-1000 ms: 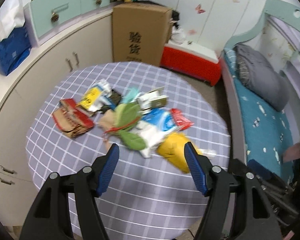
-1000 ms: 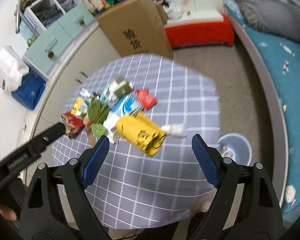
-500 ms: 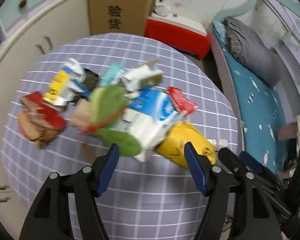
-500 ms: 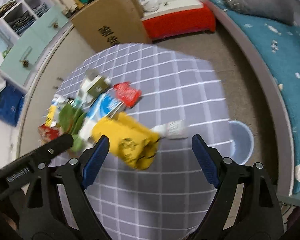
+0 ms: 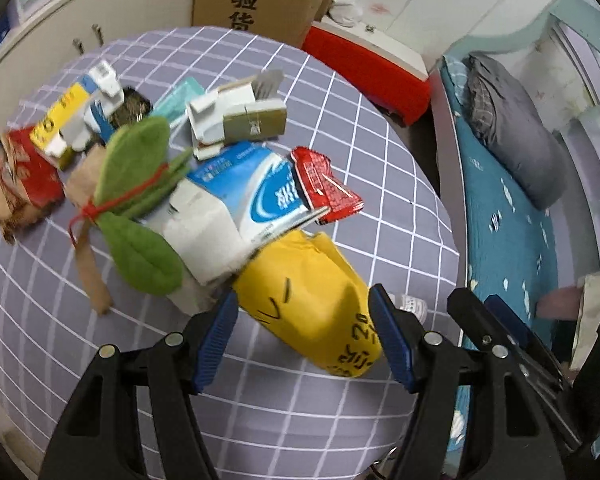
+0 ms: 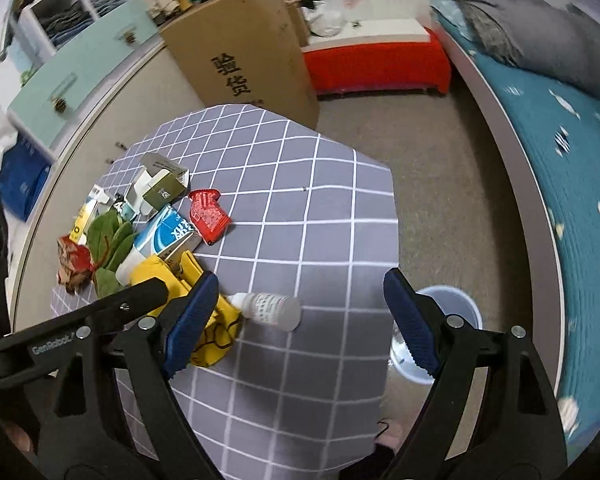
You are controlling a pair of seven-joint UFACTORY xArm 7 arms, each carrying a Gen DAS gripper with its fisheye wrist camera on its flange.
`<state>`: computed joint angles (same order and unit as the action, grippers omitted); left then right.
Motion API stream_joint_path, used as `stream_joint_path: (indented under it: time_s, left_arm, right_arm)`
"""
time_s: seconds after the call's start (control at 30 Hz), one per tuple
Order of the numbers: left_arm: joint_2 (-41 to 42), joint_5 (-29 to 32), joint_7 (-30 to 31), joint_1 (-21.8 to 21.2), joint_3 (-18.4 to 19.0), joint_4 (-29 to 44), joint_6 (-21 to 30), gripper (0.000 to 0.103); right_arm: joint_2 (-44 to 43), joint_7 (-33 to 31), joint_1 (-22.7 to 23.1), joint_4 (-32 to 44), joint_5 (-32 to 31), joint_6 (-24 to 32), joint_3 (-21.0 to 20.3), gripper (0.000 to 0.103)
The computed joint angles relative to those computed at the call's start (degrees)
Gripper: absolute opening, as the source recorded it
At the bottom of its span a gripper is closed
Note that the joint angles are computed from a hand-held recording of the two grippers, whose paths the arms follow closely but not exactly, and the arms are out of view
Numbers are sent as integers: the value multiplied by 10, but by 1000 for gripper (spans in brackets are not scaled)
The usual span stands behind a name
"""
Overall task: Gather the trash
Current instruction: 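Return to the table and grasp the yellow bag with the left tool, then grasp the small white bottle with the right tool while the left tool holds the yellow bag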
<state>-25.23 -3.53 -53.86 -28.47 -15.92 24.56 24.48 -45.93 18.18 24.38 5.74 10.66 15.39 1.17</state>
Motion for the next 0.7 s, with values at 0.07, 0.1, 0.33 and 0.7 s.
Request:
stream_joint_path:
  time_s: [0.07,0.1,0.33,0.7]
  left_arm:
    - [15,5,-32,9,-19,3,-18,66]
    - [23,13,-46,13,-27,5,-24,66]
    - [60,89,-157,42,-68,10,-48,59]
    - [-50,183,-276,45,-119,-19,21,24]
  right_arm:
    - [-2,-28,7,-6,-2,-11,-24,83]
    - [-2,-50,12,-9,-3,-17,-39,83]
    - [19,-182,93,-25,36,-75,-143,83]
    - [65,-262,214,-30,76,-140,-202,83]
